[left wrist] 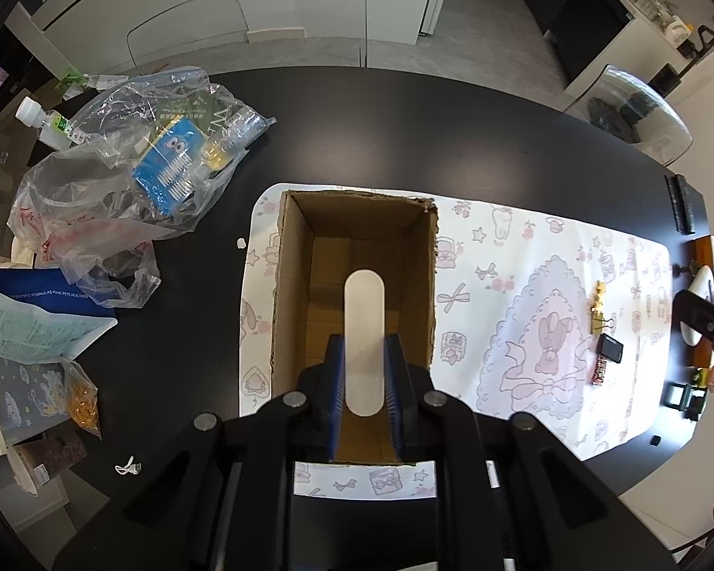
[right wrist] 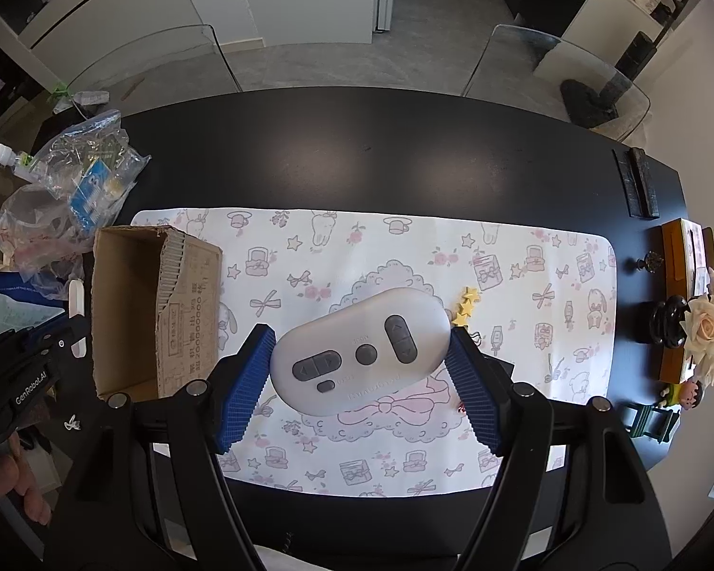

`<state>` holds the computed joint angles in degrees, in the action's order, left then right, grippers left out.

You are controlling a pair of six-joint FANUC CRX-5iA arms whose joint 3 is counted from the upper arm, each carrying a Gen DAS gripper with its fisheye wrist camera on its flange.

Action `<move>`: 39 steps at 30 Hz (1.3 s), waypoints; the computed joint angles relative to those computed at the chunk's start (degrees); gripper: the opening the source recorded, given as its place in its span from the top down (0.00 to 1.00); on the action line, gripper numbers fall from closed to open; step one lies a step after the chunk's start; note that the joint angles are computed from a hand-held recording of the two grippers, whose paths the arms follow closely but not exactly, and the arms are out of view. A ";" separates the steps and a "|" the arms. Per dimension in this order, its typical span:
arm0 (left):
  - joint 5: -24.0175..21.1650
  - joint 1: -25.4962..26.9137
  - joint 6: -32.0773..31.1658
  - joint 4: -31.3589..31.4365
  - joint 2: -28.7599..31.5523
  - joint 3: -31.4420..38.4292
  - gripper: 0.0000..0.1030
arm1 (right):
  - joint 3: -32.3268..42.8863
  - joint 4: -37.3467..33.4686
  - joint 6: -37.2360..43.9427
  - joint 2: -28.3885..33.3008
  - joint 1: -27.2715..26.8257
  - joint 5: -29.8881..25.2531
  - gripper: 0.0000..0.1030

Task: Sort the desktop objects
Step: 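Open the left gripper to drop the nail file into the box, then move the right gripper over the box and release the white remote inside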

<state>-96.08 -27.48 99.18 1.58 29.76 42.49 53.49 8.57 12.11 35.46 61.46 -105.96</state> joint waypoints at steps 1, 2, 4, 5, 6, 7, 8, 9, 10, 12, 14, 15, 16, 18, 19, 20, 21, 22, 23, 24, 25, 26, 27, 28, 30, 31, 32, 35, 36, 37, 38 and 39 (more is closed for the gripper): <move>0.37 0.08 -0.09 0.09 -0.25 -0.44 0.84 | 0.35 0.10 0.03 0.22 0.05 -0.24 0.27; 0.80 0.17 -0.17 0.19 -0.53 -0.94 0.84 | 0.70 0.19 0.07 0.43 0.09 -0.48 0.27; 2.11 0.91 0.30 1.94 -1.17 -2.53 0.80 | 1.27 0.27 0.21 0.79 0.15 -0.85 0.27; 2.63 1.41 0.41 3.29 -1.35 -3.32 0.63 | 1.44 0.31 0.18 0.90 0.18 -0.92 0.27; 2.62 1.73 0.42 4.19 -1.23 -3.58 0.31 | 1.67 0.35 0.15 1.04 0.21 -1.01 0.27; 2.72 1.69 0.45 4.01 -1.32 -3.63 0.15 | 1.79 0.39 0.17 1.11 0.23 -1.01 0.27; 2.84 1.62 0.50 3.70 -1.44 -3.66 0.03 | 1.91 0.43 0.20 1.19 0.25 -1.02 0.27; 2.76 1.22 0.15 2.58 -1.56 -3.25 0.02 | 2.03 0.47 0.23 1.24 0.28 -1.01 0.27; 2.64 0.93 -0.02 1.71 -1.66 -2.90 0.02 | 2.18 0.50 0.25 1.33 0.31 -1.03 0.27; 2.41 0.54 -0.18 0.44 -1.84 -2.44 0.01 | 2.56 0.60 0.24 1.53 0.38 -1.16 0.27; 1.82 0.31 -0.22 -0.50 -1.70 -1.90 0.01 | 2.86 0.66 0.25 1.68 0.45 -1.23 0.27; 1.78 0.33 -0.26 -0.63 -1.77 -1.93 0.01 | 3.07 0.68 0.28 1.79 0.49 -1.32 0.27; 1.80 0.37 -0.32 -0.69 -1.86 -2.01 0.01 | 3.22 0.69 0.31 1.87 0.52 -1.38 0.27; 1.83 0.46 -0.43 -0.80 -2.05 -2.18 0.00 | 3.67 0.72 0.41 2.11 0.58 -1.63 0.27; 2.01 0.55 -0.44 -0.59 -2.17 -2.39 0.00 | 3.89 0.75 0.48 2.24 0.60 -1.78 0.27; 2.12 0.67 -0.49 -0.40 -2.29 -2.59 0.00 | 4.11 0.76 0.54 2.36 0.63 -1.92 0.27; 2.11 0.73 -0.52 -0.31 -2.37 -2.63 0.00 | 4.19 0.76 0.57 2.40 0.63 -1.97 0.27; 2.13 0.75 -0.49 -0.33 -2.42 -2.68 0.00 | 4.44 0.79 0.62 2.54 0.64 -2.12 0.27; 2.26 0.81 -0.39 -0.22 -2.50 -2.81 0.00 | 4.71 0.79 0.73 2.71 0.64 -2.25 0.27; 2.41 0.87 -0.28 -0.10 -2.58 -2.97 0.00 | 5.00 0.79 0.84 2.89 0.63 -2.38 0.27; 2.55 0.93 -0.18 0.02 -2.67 -3.12 0.00 | 5.29 0.77 0.91 3.06 0.63 -2.50 0.27; 2.57 0.97 -0.10 0.08 -2.77 -3.19 0.00 | 5.70 0.78 1.05 3.31 0.60 -2.68 0.27; 2.82 1.05 -0.05 0.22 -2.93 -3.45 0.00 | 6.30 0.79 1.35 3.69 0.56 -2.95 0.27; 2.94 1.13 0.06 0.24 -3.07 -3.68 0.00 | 6.90 0.80 1.66 4.07 0.51 -3.22 0.27; 3.28 1.36 0.36 0.35 -3.44 -4.36 0.00 | 8.18 0.73 2.41 4.88 0.40 -3.54 0.27; 3.51 1.52 0.55 0.46 -3.67 -4.79 0.00 | 9.12 0.71 2.81 5.46 0.35 -3.85 0.27; 3.74 1.68 0.73 0.58 -3.89 -5.23 0.00 | 10.26 0.69 3.30 6.17 0.31 -4.23 0.27; 4.40 2.16 1.28 0.94 -4.54 -6.51 0.00 | 14.32 0.65 4.76 8.62 0.20 -5.67 0.27; 4.68 2.35 1.56 1.02 -4.83 -7.02 0.00 | 15.97 0.63 5.24 9.58 0.15 -6.27 0.27; 4.84 2.54 1.73 1.06 -5.10 -7.44 0.00 | 17.82 0.60 5.70 10.65 0.11 -6.94 0.27; 4.97 2.74 1.87 1.10 -5.36 -7.84 0.00 | 19.98 0.61 6.22 11.86 0.08 -7.77 0.27; 5.11 2.93 2.02 1.14 -5.62 -8.23 0.00 | 22.50 0.64 6.84 13.27 0.06 -8.75 0.27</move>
<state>-90.97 -24.55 101.19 2.71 24.14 34.26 76.00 9.21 18.94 48.72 61.52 -114.71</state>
